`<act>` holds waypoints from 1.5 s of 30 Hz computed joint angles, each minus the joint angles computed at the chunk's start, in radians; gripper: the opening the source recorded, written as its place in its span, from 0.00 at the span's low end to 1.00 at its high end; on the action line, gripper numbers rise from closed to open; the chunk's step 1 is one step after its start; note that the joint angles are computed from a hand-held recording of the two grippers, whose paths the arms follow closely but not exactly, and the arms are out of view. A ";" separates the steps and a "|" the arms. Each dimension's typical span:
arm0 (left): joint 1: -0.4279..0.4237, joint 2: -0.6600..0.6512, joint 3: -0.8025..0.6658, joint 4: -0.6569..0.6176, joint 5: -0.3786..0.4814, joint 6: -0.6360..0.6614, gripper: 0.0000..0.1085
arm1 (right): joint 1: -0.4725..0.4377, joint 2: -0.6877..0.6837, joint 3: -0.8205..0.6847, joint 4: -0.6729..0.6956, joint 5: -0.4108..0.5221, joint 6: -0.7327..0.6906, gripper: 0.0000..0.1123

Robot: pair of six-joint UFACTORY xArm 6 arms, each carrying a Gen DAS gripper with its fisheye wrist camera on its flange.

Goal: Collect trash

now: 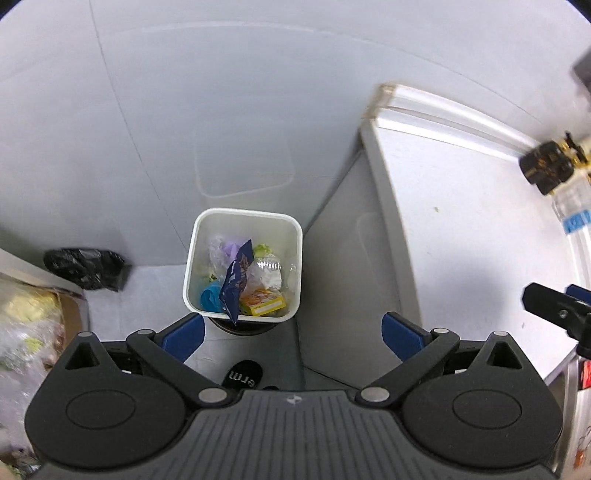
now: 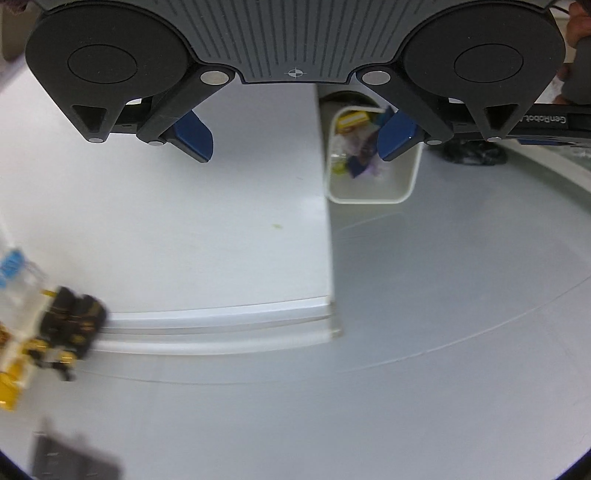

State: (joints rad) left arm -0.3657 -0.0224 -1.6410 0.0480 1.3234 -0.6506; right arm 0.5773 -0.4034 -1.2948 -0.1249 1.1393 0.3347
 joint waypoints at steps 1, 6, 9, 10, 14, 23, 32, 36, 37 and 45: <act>-0.014 0.003 -0.012 0.017 0.009 -0.008 0.94 | 0.000 -0.016 -0.001 -0.013 0.018 0.004 0.89; -0.054 0.000 -0.054 0.052 0.035 -0.021 0.94 | 0.017 -0.103 0.071 -0.069 0.010 0.038 0.89; -0.077 0.004 -0.083 0.085 0.051 -0.029 0.94 | 0.015 -0.124 0.088 -0.079 -0.002 0.050 0.89; -0.081 0.004 -0.084 0.092 0.049 -0.031 0.94 | 0.015 -0.125 0.090 -0.080 -0.009 0.054 0.89; -0.090 0.002 -0.087 0.103 0.053 -0.040 0.94 | 0.012 -0.148 0.103 -0.065 -0.009 0.046 0.90; -0.101 -0.002 -0.094 0.114 0.072 -0.062 0.94 | 0.014 -0.160 0.119 -0.041 -0.012 0.037 0.90; -0.100 -0.005 -0.093 0.107 0.074 -0.061 0.94 | 0.008 -0.158 0.119 -0.028 -0.012 0.019 0.90; -0.099 -0.009 -0.088 0.105 0.072 -0.064 0.94 | 0.009 -0.154 0.115 -0.026 -0.011 0.020 0.90; -0.099 -0.009 -0.088 0.104 0.072 -0.064 0.94 | 0.009 -0.153 0.115 -0.026 -0.011 0.019 0.90; -0.093 -0.009 -0.088 0.093 0.073 -0.059 0.94 | 0.012 -0.152 0.117 -0.025 -0.010 0.020 0.90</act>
